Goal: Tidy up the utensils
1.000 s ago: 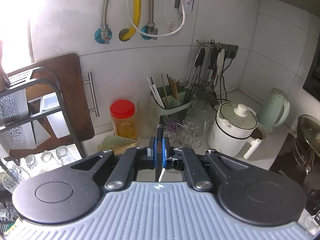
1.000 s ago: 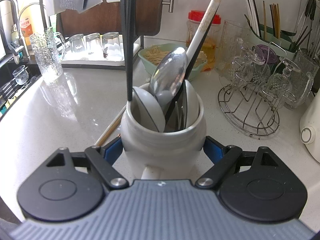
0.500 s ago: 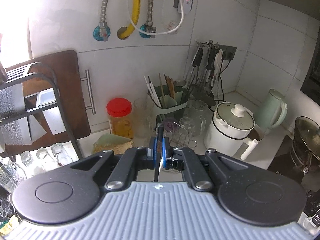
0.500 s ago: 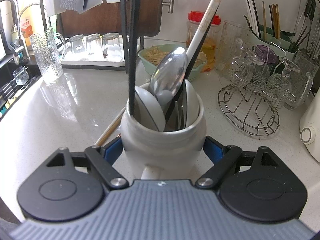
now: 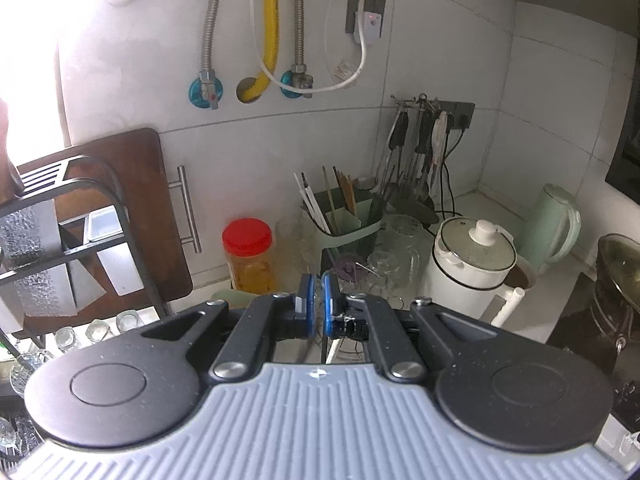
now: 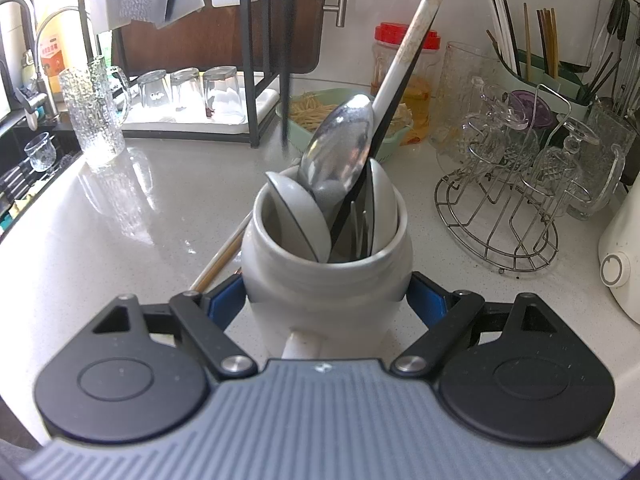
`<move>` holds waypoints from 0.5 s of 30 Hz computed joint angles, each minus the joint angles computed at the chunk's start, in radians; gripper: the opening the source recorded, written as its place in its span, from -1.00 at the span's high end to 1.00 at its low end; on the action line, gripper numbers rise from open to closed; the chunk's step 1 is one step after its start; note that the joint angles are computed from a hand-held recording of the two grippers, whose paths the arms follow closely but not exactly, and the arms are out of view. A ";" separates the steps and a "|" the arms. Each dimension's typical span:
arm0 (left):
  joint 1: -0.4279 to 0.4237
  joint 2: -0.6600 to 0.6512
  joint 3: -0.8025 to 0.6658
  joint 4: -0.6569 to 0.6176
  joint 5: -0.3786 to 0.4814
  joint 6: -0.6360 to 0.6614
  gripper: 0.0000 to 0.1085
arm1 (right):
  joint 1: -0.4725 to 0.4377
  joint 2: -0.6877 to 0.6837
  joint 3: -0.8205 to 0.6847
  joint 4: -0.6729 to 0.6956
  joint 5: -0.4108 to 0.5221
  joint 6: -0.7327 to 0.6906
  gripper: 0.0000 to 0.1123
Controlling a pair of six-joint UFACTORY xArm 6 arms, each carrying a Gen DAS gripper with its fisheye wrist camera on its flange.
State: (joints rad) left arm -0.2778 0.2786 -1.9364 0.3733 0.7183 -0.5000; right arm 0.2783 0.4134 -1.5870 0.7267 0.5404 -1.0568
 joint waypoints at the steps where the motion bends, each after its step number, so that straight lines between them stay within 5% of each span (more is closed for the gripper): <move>1: -0.001 0.001 0.001 -0.005 0.002 0.002 0.89 | 0.000 0.000 0.000 0.000 0.000 0.000 -0.59; 15: 0.037 -0.033 0.134 -0.080 -0.021 -0.021 0.89 | 0.004 -0.007 0.016 0.021 -0.021 -0.010 -0.58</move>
